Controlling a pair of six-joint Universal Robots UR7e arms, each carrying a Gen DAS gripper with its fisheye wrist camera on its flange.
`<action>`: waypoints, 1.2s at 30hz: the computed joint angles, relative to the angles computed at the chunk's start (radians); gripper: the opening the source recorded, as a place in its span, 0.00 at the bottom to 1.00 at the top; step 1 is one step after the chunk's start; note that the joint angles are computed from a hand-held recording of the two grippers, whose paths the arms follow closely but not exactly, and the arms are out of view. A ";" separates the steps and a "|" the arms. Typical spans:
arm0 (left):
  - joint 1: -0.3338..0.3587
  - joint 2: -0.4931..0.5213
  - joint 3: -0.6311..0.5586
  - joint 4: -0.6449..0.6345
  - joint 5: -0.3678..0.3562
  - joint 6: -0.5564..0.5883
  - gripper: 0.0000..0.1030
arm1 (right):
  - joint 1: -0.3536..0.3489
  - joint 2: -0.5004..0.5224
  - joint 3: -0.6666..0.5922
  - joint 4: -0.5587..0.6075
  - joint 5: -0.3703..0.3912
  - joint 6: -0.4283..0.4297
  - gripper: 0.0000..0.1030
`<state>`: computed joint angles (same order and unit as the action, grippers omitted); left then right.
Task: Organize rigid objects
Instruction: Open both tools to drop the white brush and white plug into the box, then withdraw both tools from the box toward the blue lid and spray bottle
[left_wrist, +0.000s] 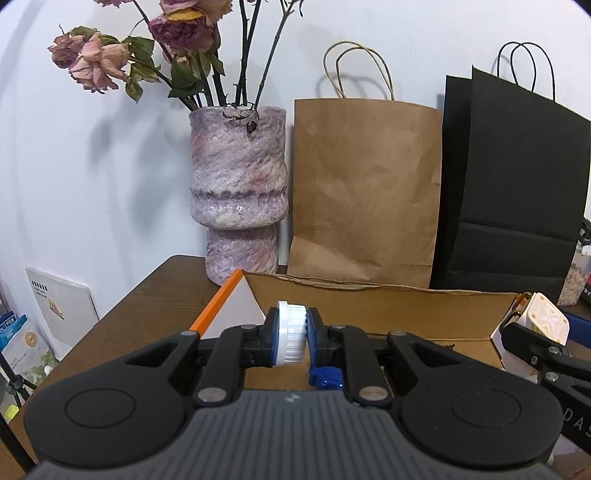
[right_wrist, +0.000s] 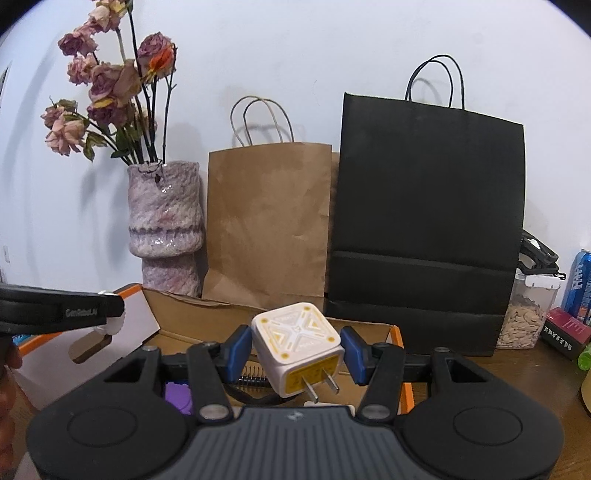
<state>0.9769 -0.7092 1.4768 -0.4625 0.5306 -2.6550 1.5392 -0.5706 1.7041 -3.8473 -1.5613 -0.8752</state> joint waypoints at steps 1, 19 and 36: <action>0.002 0.003 -0.004 0.001 0.000 0.004 0.15 | 0.001 0.003 -0.004 0.003 -0.002 -0.003 0.51; -0.008 -0.016 0.073 -0.231 -0.028 0.167 1.00 | -0.002 0.017 -0.005 -0.065 -0.025 0.012 1.00; -0.018 -0.032 0.099 -0.272 -0.027 0.180 1.00 | -0.004 0.017 -0.001 -0.083 -0.021 0.029 1.00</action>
